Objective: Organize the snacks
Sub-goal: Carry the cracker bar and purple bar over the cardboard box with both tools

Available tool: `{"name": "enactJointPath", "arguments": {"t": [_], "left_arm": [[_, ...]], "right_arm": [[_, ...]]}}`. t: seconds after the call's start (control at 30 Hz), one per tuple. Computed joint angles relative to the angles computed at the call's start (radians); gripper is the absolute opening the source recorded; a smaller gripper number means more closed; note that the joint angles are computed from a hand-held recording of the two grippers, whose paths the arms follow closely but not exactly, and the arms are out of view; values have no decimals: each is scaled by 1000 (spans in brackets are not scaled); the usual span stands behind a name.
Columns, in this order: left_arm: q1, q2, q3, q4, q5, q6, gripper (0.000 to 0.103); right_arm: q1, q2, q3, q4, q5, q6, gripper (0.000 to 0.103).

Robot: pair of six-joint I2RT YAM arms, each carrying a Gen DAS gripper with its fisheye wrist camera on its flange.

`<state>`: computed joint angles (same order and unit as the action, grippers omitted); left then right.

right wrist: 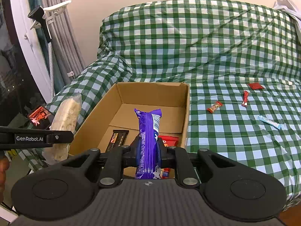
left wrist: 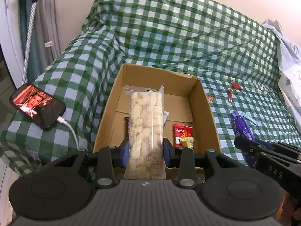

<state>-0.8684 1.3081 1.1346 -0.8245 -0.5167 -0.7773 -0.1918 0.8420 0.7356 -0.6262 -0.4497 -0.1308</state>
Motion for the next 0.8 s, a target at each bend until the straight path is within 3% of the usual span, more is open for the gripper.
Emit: {"name": "enactJointPath", "arguments": {"t": [0.37,0.8], "left_arm": [[65,-33,-46,36,30,25,40],[126,44,-11,29,68,37,40]], "right_arm": [[129,36,10,32,101,47,17],[140,122,14,80,113,55,17]]}}
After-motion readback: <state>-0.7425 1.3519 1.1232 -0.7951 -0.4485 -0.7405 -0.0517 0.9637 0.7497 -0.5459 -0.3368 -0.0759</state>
